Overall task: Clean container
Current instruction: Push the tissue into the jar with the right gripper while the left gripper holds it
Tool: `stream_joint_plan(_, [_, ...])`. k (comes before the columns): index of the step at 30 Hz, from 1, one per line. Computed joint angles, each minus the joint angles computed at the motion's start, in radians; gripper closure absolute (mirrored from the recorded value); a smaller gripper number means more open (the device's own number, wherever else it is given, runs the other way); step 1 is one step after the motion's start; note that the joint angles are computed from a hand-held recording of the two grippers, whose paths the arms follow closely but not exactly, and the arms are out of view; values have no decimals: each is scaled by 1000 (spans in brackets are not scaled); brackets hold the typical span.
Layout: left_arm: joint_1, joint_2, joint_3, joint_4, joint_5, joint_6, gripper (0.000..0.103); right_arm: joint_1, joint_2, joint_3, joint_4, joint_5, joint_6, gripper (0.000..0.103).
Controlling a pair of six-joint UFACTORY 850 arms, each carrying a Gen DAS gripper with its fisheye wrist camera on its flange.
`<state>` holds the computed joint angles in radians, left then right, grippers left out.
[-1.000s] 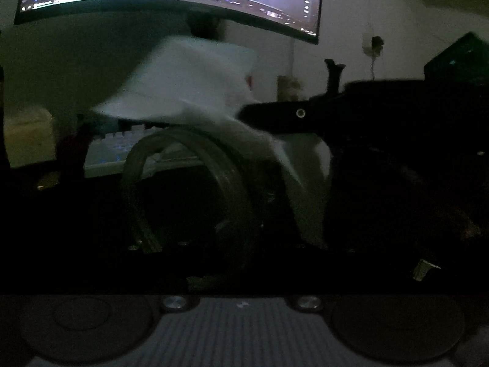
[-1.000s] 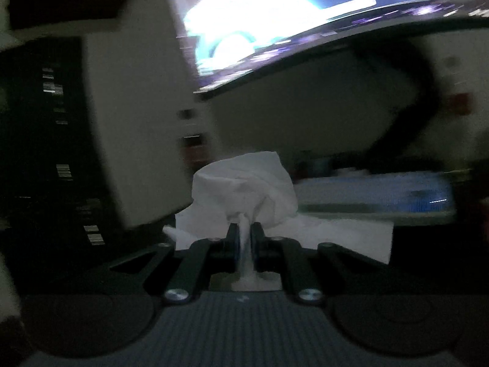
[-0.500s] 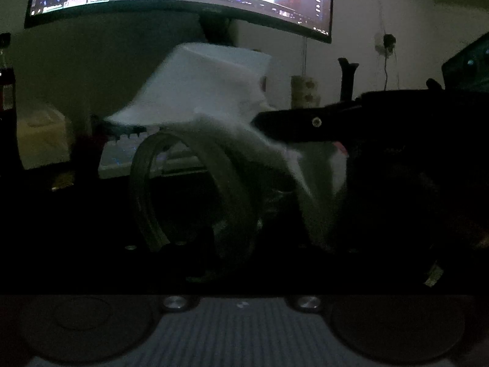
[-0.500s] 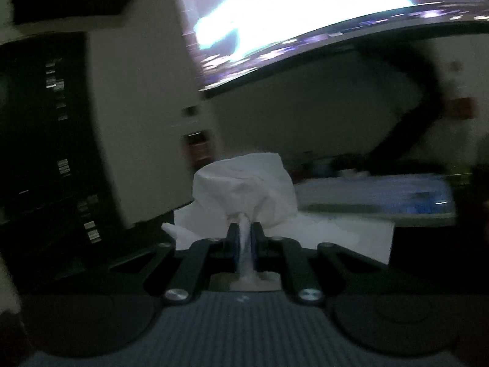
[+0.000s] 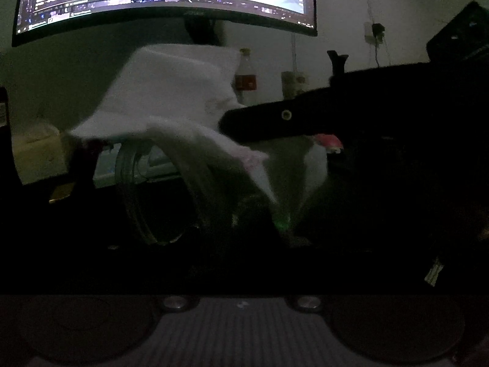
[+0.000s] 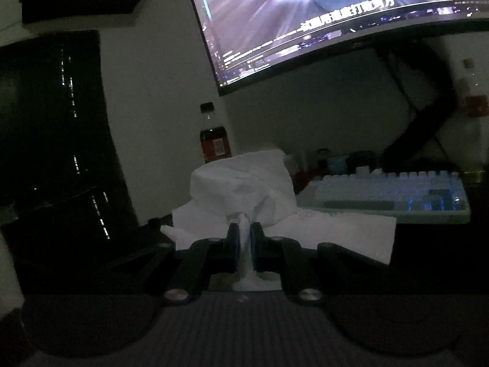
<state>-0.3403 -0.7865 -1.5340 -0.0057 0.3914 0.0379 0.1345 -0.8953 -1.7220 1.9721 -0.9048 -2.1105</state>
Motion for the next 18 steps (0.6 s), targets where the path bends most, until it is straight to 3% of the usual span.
stream_joint_plan(6, [7, 1, 2, 47, 4, -63, 49, 0, 8, 12, 169, 128, -40, 93])
stream_joint_plan(9, [6, 1, 1, 62, 3, -74, 49, 4, 25, 44, 152, 94, -91, 93])
stream_joint_plan(14, [6, 2, 6, 76, 8, -75, 49, -14, 2, -3, -86, -36, 78, 93])
stream_joint_plan(16, [7, 4, 10, 90, 12, -89, 49, -18, 4, -6, -76, -9, 85, 93])
stream_joint_plan(18, [9, 5, 12, 105, 14, -104, 49, -17, 14, 3, 1, 71, 48, 93])
